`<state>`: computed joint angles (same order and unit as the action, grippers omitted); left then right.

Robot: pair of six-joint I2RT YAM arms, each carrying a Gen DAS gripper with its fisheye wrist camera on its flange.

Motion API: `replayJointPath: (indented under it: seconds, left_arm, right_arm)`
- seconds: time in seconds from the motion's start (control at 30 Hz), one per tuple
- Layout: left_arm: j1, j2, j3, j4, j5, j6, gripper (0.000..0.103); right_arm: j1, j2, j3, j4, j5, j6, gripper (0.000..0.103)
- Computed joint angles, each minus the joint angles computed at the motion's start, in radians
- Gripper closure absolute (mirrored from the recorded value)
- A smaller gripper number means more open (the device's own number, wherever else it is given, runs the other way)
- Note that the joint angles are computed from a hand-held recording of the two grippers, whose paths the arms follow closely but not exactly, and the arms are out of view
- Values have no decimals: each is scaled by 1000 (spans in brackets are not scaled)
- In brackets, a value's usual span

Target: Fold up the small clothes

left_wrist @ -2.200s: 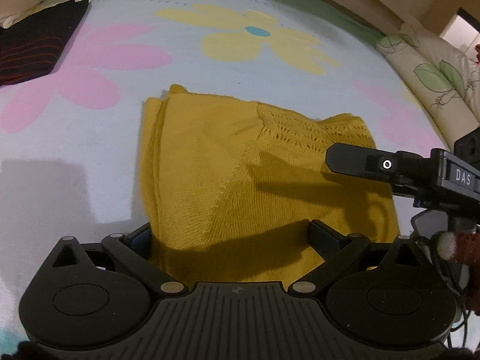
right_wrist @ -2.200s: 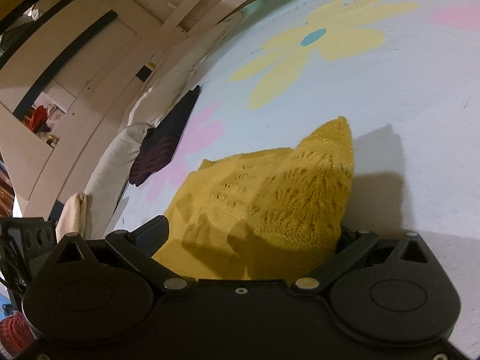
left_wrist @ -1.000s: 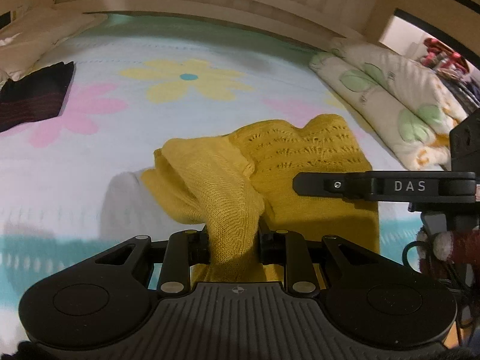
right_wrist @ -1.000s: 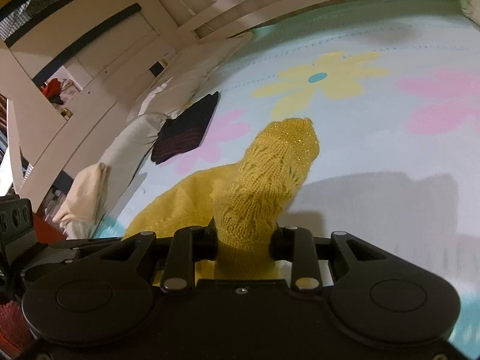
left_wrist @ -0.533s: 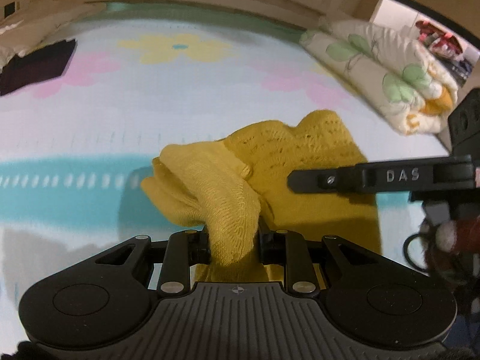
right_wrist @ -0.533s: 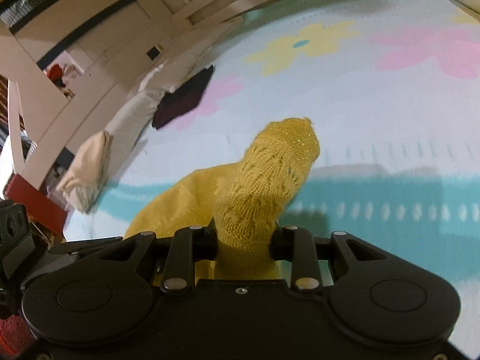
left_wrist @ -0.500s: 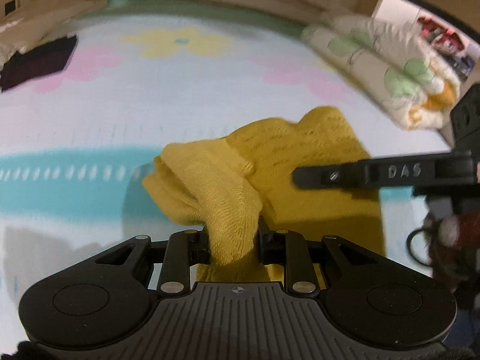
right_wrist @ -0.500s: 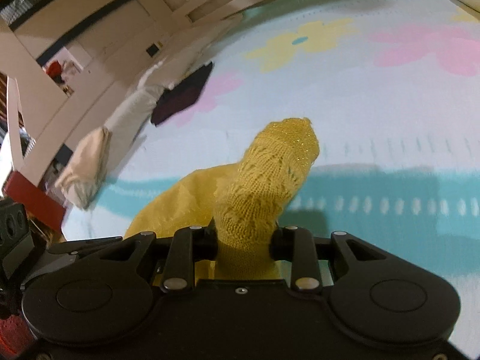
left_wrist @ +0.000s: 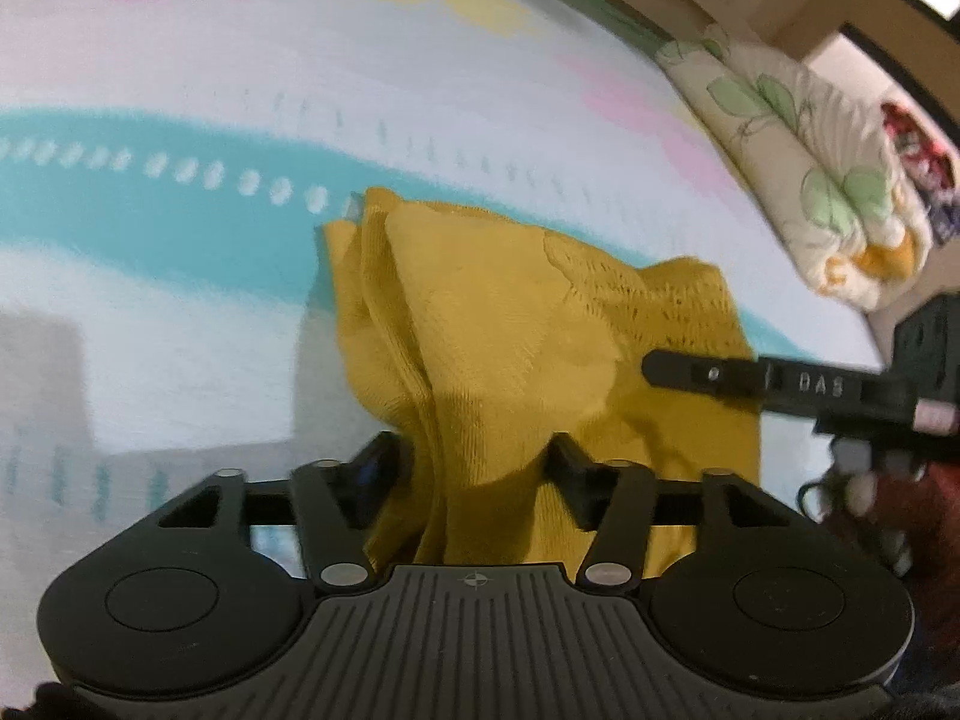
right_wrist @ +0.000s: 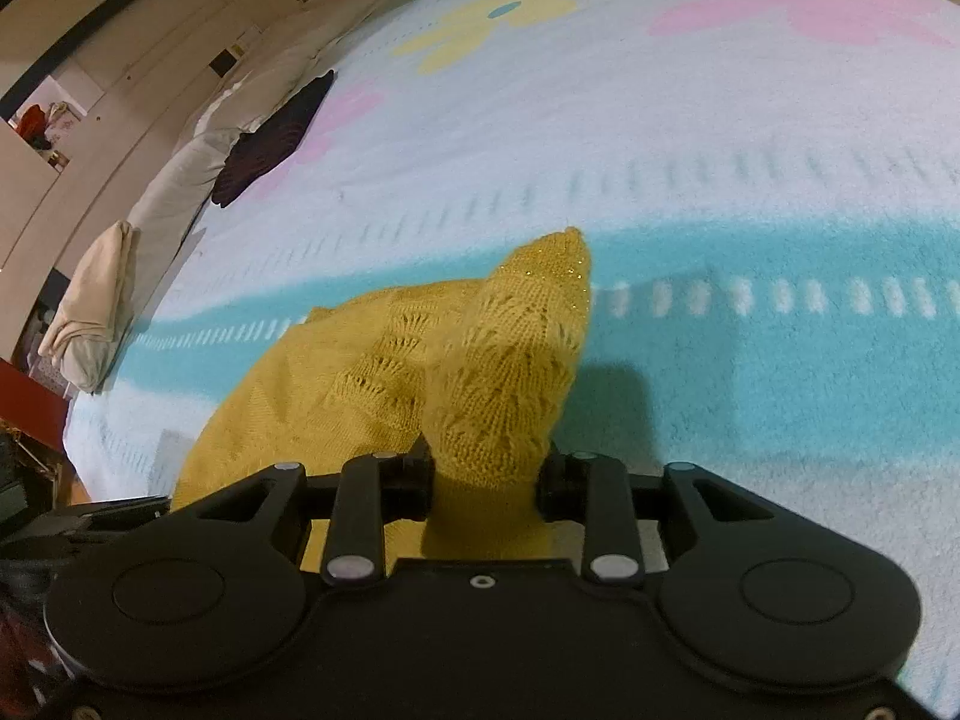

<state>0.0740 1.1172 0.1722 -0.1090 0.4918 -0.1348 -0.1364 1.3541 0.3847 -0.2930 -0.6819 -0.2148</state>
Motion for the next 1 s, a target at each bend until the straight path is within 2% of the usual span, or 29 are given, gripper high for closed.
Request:
replayJointPath:
  seconds: [0.07, 0.2, 0.37, 0.43, 0.47, 0.5, 0.57, 0.63, 0.7, 0.77, 0.8, 0.87, 0.93, 1.0]
  left_arm:
    - [-10, 44, -29, 97, 26, -46, 32]
    - [-22, 197, 4, 255, 26, -97, 29]
    - [-45, 375, 68, 409, 44, -152, 29]
    - [-37, 419, 86, 445, 60, -155, 31]
    - [-32, 432, 91, 456, 63, -147, 35]
    - [-39, 420, 84, 464, 43, -141, 53]
    - [-81, 346, 45, 478, -54, -109, 74]
    - [-144, 245, -10, 505, -151, -50, 74]
    - [-226, 196, -47, 543, -257, 2, 74]
    - [-296, 243, -45, 571, -388, 54, 72]
    - [-313, 282, -38, 585, -447, 58, 67]
    - [-281, 313, -46, 628, -455, 34, 52]
    - [-260, 272, -37, 570, -476, 22, 49]
    - [-265, 180, -49, 506, -544, 16, 49]
  right_arm:
    - [-21, 20, -3, 2, -14, -9, 52]
    - [-44, 67, 1, 23, -37, -18, 49]
    - [-46, 93, -1, 56, -52, -1, 48]
    - [-52, 108, 0, 73, -63, 6, 47]
    - [-52, 116, 2, 85, -67, 15, 46]
    - [-59, 123, 2, 92, -74, 16, 46]
    - [-68, 119, -6, 111, -85, 20, 46]
    - [-68, 63, -22, 108, -92, -2, 63]
    - [-40, -28, -49, 119, -89, -22, 63]
    - [8, -75, -74, 173, -42, -24, 63]
    - [31, -56, -72, 194, 4, -13, 63]
    - [59, -18, -87, 265, 103, 28, 53]
    - [58, -22, -114, 327, 168, 32, 31]
    - [32, -55, -118, 309, 169, 13, 29]
